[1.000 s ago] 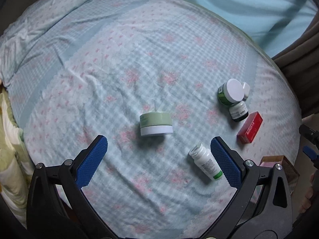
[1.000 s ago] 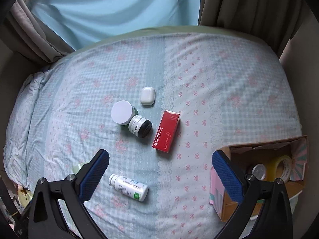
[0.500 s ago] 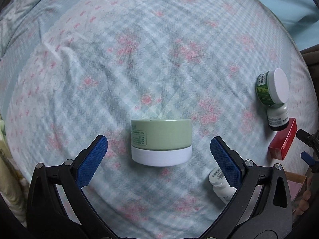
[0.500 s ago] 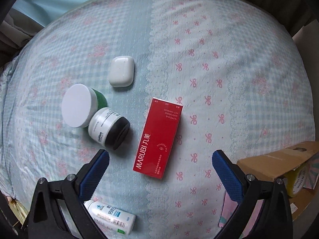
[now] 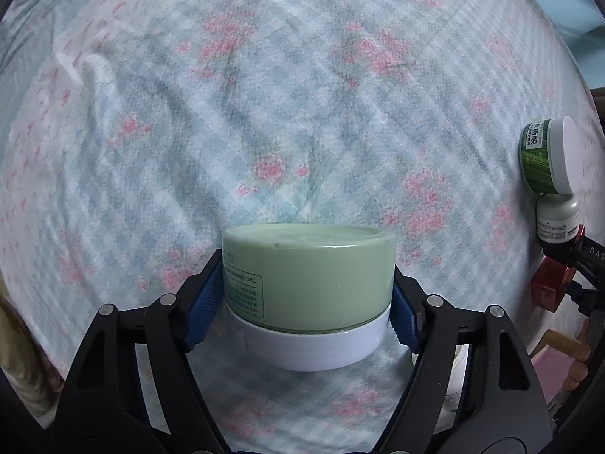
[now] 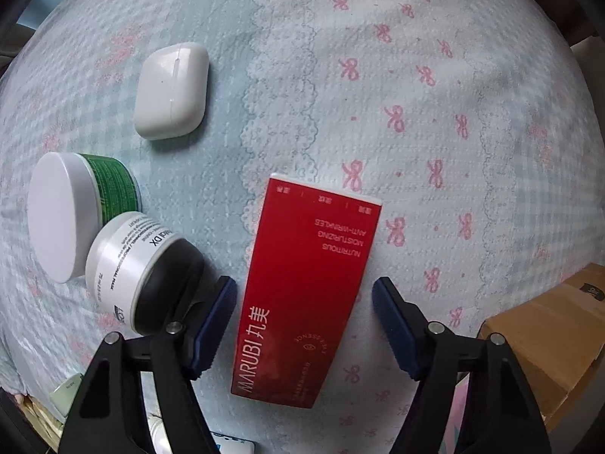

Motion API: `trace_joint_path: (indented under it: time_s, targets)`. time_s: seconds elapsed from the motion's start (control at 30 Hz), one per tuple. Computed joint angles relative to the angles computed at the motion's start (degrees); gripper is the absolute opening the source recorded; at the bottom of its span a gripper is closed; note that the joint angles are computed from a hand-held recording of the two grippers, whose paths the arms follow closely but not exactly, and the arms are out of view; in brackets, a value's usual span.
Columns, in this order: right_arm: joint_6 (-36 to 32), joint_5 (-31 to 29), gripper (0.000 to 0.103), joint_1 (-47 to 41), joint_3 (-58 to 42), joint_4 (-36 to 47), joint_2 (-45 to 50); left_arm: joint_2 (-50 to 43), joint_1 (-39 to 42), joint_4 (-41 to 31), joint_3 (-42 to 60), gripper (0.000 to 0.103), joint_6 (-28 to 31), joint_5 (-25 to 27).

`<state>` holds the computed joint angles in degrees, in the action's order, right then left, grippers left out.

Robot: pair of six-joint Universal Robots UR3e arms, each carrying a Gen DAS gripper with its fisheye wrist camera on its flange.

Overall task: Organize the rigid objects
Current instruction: 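Grasp the pale green jar with the left tool while the right tool grasps the red MARUBI box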

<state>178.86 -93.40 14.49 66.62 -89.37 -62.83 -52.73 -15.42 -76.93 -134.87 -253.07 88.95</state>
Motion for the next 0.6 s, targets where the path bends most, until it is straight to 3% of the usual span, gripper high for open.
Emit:
trace_joint_path:
  time_s: [0.13,0.4,0.6]
  targets:
    - [-0.17,-0.72,0.045,1.15,-0.78,-0.34,0.58,-2.74,2.14,2.68,-0.35,0.068,4.08,-0.23]
    - [0.62,-0.24,0.042,0.75,0.18,-1.63,-0.11,2.07,4.55,1.01,-1.53,0.067,5.95,-0.81]
    - [-0.01,1.7,0.04,-0.23,0.1,-0.99,-1.23,6.75,2.1,-3.06,0.04,0.067,3.47,1.09]
